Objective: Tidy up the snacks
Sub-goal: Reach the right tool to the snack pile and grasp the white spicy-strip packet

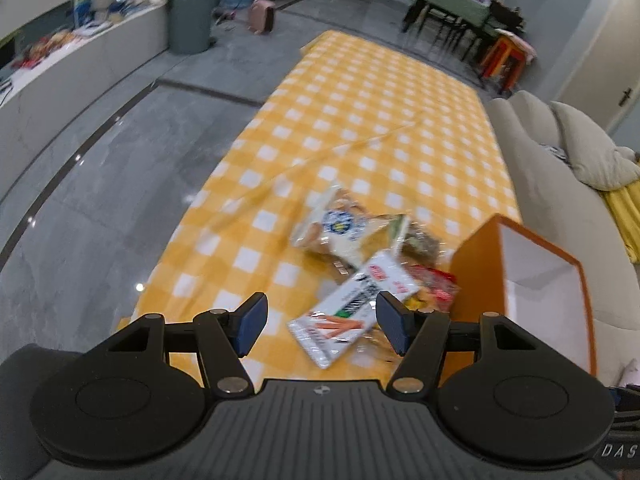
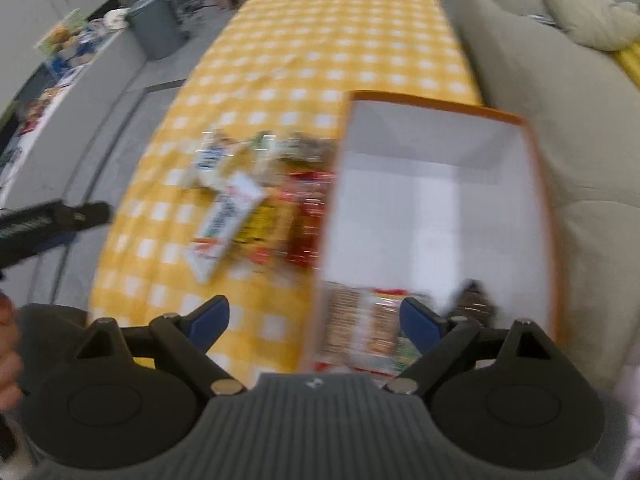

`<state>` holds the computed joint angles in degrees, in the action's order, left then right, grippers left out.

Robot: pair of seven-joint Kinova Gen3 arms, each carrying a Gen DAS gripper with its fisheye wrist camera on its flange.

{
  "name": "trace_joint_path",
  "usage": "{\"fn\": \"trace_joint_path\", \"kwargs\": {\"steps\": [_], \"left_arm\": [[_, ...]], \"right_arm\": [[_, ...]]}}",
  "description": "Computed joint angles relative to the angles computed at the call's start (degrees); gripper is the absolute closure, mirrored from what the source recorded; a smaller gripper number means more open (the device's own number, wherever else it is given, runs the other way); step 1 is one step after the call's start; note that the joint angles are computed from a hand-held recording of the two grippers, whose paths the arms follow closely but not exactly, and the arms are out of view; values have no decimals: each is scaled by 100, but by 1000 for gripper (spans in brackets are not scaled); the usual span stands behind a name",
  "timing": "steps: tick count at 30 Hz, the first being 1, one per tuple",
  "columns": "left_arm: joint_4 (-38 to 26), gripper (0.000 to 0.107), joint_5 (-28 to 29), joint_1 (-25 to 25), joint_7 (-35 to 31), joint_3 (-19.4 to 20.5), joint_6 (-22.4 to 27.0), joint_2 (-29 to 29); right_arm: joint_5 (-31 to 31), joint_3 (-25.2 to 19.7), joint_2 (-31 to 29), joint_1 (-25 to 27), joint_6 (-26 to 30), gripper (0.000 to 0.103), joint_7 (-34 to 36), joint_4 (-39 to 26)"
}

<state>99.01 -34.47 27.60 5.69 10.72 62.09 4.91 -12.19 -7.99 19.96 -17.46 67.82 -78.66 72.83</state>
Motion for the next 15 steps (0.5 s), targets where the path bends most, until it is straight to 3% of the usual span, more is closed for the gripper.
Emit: {"fn": "trace_joint_path", "kwargs": {"steps": [3,5,9,13,15], "left_arm": [[273,34,229,-195,59,-112,-238,-102],[451,34,450,-372,-16,-173,-469,-152],[727,34,739,-622,-86,-218,-779,-238],[931,34,768,-768,207,-214,-954,-331],[1021,34,807,-853,250,-216,-1067,-378]], "right_arm": [[-399,278,168,-394,-98,13,109,4],[-751,173,336,-374,-224,13,154,73],[-1683,-644,584,338,-1125,14,-235,661],[-2615,-342,577,124,-2057,14,-283,1381],[-3081,-529,635,256,-2523,19,-54,1752]]}}
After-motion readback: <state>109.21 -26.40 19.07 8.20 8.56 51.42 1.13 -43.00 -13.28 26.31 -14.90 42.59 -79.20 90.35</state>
